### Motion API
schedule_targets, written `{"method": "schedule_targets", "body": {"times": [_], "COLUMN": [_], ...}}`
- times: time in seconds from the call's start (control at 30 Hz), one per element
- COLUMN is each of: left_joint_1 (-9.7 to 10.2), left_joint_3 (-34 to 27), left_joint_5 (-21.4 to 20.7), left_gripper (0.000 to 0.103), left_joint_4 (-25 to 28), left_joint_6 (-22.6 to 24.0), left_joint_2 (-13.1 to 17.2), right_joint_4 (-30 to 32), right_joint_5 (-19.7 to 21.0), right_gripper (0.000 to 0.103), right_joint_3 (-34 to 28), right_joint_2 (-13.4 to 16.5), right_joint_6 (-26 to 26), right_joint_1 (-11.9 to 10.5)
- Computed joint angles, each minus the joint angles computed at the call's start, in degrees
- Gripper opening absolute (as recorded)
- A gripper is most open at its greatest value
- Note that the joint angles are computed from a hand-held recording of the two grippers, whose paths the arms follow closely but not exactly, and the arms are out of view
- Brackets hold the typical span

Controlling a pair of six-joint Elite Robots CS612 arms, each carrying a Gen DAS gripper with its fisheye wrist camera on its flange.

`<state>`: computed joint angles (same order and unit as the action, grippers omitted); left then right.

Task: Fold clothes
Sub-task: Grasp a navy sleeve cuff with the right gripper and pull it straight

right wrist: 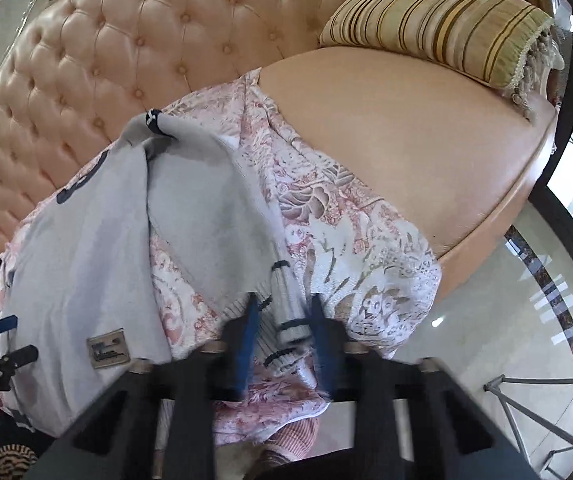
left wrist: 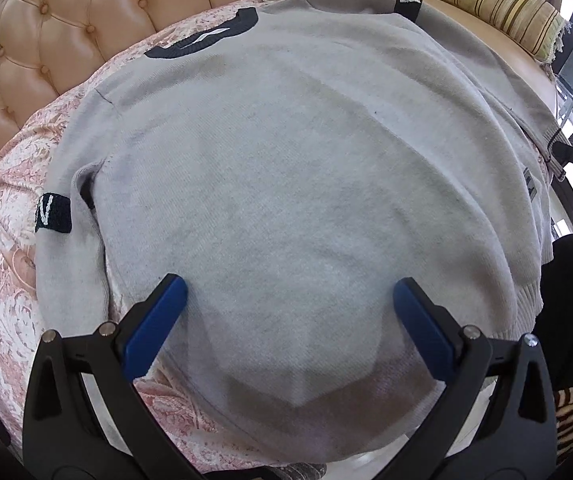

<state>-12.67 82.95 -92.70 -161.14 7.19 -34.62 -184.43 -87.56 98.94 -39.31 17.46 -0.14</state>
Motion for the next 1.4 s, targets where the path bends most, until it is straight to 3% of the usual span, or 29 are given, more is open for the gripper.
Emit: {"method": "schedule_targets", "body": {"times": [0.17, 0.33, 0.57, 0.73, 0.9, 1.13, 1.4], "left_joint_1": [0.09, 0.05, 0.21, 0.09, 0.0, -0.14, -0.19], "left_joint_3": [-0.12, -0.15, -0.73, -0.44, -0.55, -0.51, -0.99], "left_joint_5": [-0.16, -0.19, -0.38, -0.23, -0.02, 0.17, 0.17], "left_gripper": [0.103, 0.103, 0.103, 0.103, 0.103, 0.103, 0.103], "left_joint_4": [0.23, 0.77, 1.63, 1.53, 1.97, 2.13, 3.49], "left_joint_6": [0.04, -0.09, 0.06, -0.05, -0.24, -0.58, -0.5], "left_joint_2": [0.0, -0.14, 0.02, -0.16, -0.2, -0.3, -0.3], "right_joint_4": [-2.05, -4.42, -6.08, -5.12, -4.27, 7.83, 21.08], "right_joint_5": [0.45, -7.0, -14.39, -19.53, -21.93, -22.71, -21.03], "right_gripper": [0.007, 0.007, 0.006, 0.006, 0.006, 0.006, 0.006], "right_joint_3": [0.82, 0.18, -3.02, -9.46, -15.06, -23.25, -22.1], "right_joint_2": [-0.18, -1.38, -2.46, -1.82, -0.72, 2.42, 4.0], "right_joint_6": [-0.31, -4.76, -10.04, -19.33, -24.41, -26.81, -16.85], "right_joint_1": [-0.42, 0.68, 0.64, 1.07, 1.01, -0.01, -1.68]}}
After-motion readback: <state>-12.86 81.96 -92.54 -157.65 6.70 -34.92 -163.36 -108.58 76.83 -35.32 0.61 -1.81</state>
